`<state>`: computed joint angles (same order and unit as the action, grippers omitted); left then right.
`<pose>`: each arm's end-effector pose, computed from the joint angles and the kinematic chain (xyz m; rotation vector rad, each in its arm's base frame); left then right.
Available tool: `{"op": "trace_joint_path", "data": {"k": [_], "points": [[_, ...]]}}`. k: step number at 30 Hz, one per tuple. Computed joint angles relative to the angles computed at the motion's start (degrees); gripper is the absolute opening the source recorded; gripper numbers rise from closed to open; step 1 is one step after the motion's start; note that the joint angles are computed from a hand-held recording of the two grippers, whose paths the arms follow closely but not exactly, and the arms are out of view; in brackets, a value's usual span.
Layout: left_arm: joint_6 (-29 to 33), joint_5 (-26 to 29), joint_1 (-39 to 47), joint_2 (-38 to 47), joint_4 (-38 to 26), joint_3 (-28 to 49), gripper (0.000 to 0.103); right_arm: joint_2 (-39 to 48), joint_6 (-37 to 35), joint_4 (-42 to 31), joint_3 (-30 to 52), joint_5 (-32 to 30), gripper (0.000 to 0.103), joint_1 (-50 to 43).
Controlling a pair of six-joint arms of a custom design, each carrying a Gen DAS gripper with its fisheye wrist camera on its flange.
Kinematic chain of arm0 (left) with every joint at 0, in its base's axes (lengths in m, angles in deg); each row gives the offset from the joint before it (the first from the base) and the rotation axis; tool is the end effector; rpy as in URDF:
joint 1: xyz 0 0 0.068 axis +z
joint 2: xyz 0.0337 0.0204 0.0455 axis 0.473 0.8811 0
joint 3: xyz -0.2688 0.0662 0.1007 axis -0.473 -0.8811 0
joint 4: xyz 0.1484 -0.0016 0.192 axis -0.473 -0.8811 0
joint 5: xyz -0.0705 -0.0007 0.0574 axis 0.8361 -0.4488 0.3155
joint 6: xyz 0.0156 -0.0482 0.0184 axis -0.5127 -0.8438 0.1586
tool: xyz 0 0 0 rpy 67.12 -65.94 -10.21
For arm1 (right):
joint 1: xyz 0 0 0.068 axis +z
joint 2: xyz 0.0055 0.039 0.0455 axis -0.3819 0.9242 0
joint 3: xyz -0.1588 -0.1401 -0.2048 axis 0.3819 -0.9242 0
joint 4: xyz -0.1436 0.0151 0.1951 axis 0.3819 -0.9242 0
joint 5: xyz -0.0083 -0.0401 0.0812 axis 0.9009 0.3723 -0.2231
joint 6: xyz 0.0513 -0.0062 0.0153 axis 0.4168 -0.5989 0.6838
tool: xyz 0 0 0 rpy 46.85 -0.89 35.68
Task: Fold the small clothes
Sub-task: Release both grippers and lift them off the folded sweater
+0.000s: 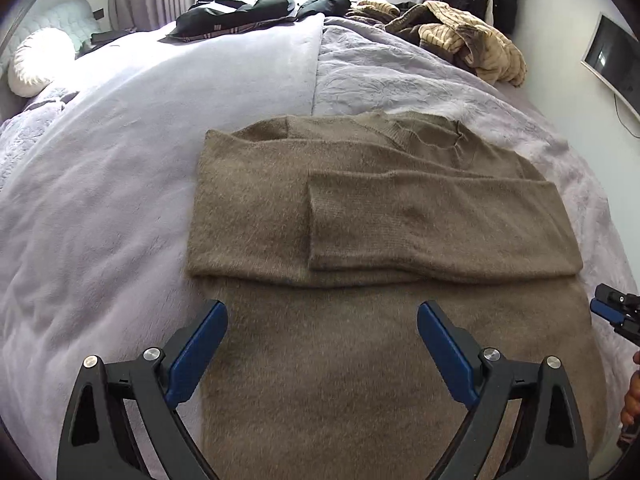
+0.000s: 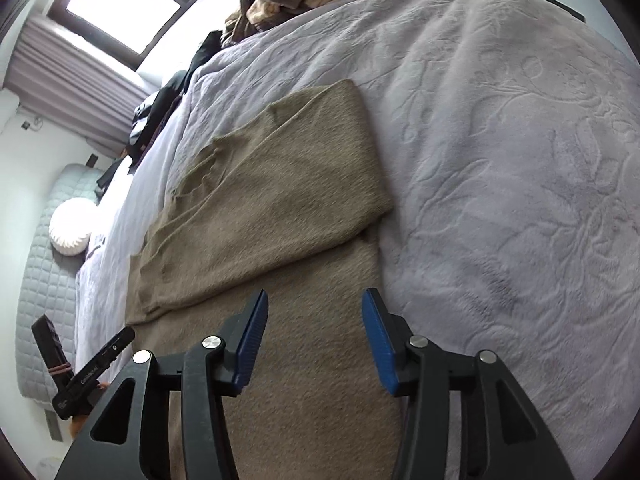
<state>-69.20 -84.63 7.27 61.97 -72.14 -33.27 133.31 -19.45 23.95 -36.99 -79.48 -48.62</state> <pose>0.2050 -0.0758 0.1552 -0.0094 2.6049 -0.1635 0.1910 -0.0716 0.1320 0.4343 2.5499 0.6603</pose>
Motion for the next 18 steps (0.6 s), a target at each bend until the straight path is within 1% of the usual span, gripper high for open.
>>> {"op": "trace_joint_path", "data": {"k": [1, 2, 6, 10, 11, 13, 18], "points": [[-0.24, -0.19, -0.13, -0.67, -0.64, -0.31, 0.096, -0.34, -0.04, -0.31, -0.18, 0.06, 0.058, 0.38], [-0.26, -0.04, -0.09, -1.43, -1.28, -0.64, 0.096, -0.85, -0.14, -0.45, -0.62, 0.07, 0.059, 0.72], [-0.87, 1.92, 0.38, -3.88, -3.18, -2.04, 0.096, -2.83, -1.55, -1.44, -2.44, 0.56, 0.059, 1.77], [-1.66, 0.52, -1.43, -7.05, -5.45, -3.79, 0.096, -5.34, -3.91, -3.85, -4.18, 0.17, 0.06, 1.11], [-2.07, 0.08, -1.94, -8.19, -5.99, -4.35, 0.096, -5.99, -4.23, -4.21, -4.61, 0.08, 0.063, 0.99], [-2.67, 0.41, -2.24, -10.22, -6.92, -5.31, 0.096, -8.18, -5.55, -5.69, -5.51, -0.6, 0.082, 0.22], [-3.55, 0.37, -3.32, -14.8, -9.32, -7.15, 0.096, -12.59, -7.79, -9.46, -6.9, -0.72, 0.082, -0.88]]}}
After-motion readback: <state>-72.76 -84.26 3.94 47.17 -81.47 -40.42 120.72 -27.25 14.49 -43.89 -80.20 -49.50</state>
